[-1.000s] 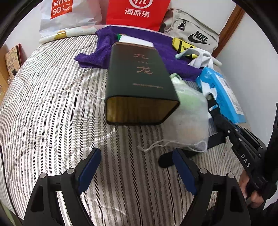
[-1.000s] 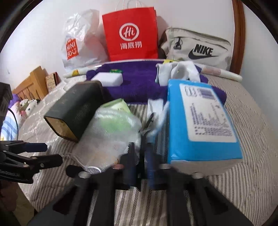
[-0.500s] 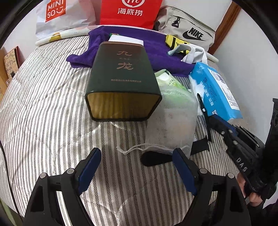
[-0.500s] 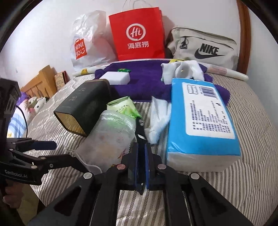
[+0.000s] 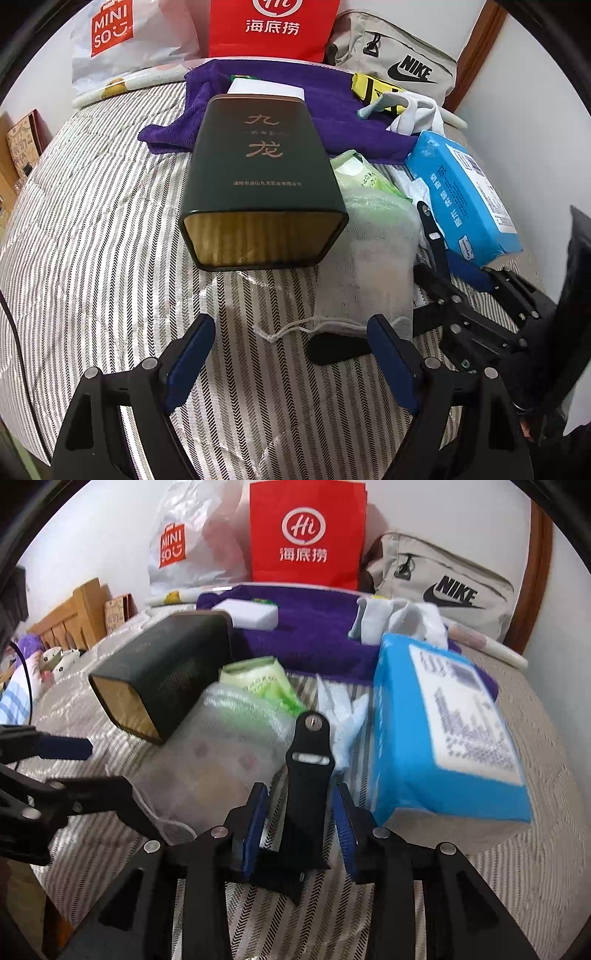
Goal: Organize soft objects
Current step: 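Close the left tool on the mesh bag while the right tool grasps the black strap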
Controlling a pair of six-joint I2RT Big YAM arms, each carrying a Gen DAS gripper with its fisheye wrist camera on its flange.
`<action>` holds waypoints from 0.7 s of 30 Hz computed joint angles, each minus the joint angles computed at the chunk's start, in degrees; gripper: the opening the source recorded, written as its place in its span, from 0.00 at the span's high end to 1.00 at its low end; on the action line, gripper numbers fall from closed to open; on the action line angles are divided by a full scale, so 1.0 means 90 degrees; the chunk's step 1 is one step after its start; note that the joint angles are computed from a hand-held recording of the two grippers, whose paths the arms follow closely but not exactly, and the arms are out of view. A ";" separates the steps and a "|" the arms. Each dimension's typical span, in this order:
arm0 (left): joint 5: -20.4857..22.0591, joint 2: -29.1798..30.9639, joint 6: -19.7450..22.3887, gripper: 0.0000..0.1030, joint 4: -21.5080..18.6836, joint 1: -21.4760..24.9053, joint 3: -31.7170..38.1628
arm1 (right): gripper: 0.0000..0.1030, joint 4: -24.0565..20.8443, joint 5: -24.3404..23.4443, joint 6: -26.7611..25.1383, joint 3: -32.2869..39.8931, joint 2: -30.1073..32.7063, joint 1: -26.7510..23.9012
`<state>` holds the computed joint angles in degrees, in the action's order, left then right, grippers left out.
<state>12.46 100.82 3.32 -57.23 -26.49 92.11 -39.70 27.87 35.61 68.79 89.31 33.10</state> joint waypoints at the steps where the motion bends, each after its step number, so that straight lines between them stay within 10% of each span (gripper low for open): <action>1: 0.0009 -0.0003 0.0005 0.20 0.0003 0.0004 -0.0005 | 0.65 0.0085 -0.0007 0.0044 -0.0055 -0.0022 -0.0014; 3: 0.0010 -0.0024 0.0031 0.20 0.0030 0.0015 -0.0035 | 0.80 0.0109 0.0014 0.0171 -0.0091 -0.0084 -0.0042; 21: 0.0350 0.0082 -0.0046 0.20 0.0498 -0.0297 -0.0055 | 0.80 0.0530 0.0151 0.0001 -0.0744 -0.1314 0.0179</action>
